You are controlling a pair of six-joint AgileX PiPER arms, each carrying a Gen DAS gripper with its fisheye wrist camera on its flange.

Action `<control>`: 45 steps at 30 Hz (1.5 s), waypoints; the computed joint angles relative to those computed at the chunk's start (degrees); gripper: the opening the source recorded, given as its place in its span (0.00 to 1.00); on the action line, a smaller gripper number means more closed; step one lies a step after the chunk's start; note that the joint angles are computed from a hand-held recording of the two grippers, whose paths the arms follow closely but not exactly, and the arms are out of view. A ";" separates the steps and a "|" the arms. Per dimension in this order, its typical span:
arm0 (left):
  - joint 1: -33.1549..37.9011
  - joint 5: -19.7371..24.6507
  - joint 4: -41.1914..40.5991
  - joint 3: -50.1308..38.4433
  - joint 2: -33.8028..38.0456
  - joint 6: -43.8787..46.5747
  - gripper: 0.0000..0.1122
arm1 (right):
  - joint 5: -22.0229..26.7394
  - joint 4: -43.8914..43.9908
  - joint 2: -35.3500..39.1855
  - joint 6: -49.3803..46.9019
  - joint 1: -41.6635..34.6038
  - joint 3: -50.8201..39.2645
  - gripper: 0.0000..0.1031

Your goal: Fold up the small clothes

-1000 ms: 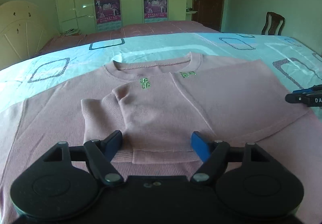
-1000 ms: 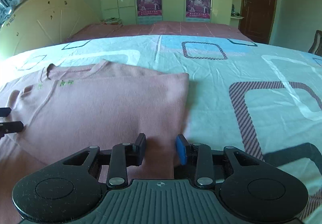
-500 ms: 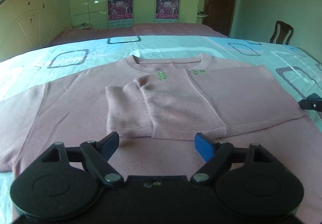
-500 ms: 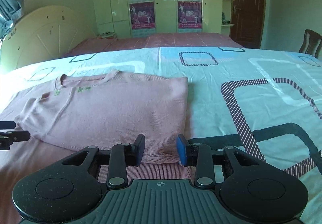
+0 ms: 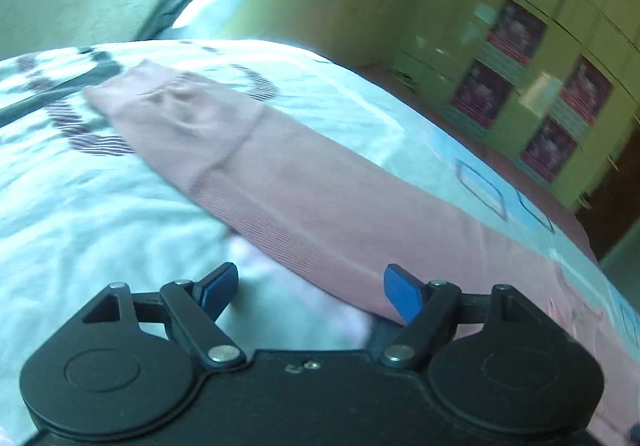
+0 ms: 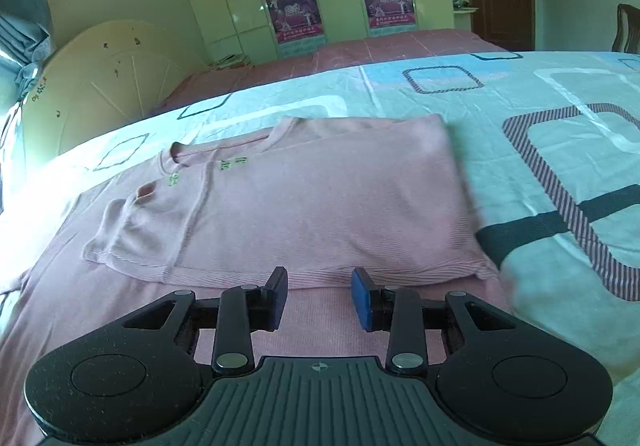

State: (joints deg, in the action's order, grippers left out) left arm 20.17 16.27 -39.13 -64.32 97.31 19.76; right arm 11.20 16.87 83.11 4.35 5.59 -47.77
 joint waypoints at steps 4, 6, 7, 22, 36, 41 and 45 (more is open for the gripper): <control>9.03 3.72 -12.86 -5.95 5.16 6.20 0.64 | 0.40 -14.37 2.00 16.26 3.30 -3.14 0.34; 11.50 4.37 -16.49 -8.92 7.65 8.17 0.64 | 1.11 -23.24 3.05 25.25 4.82 -4.69 0.34; 12.36 4.79 -16.28 -11.14 9.35 7.02 0.63 | 1.49 -27.24 3.63 29.51 5.39 -5.46 0.34; 14.46 8.02 -11.23 -28.93 21.56 -1.36 0.09 | 7.66 -37.97 6.34 45.43 3.13 -10.98 0.34; -17.04 6.73 -19.37 -21.42 10.93 24.05 0.09 | 5.40 -37.80 2.16 46.16 2.50 -7.32 0.34; -29.29 7.39 -5.96 -25.24 14.68 13.34 0.09 | 4.85 -32.43 -2.36 41.33 0.18 -4.01 0.34; -37.10 9.00 10.26 -30.63 19.69 1.57 0.09 | 4.73 -22.34 -6.08 31.02 -3.07 -1.38 0.34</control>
State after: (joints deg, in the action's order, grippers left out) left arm -16.93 25.26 -28.87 -94.95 117.01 21.32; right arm 15.94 -5.47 77.03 35.37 2.52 -49.14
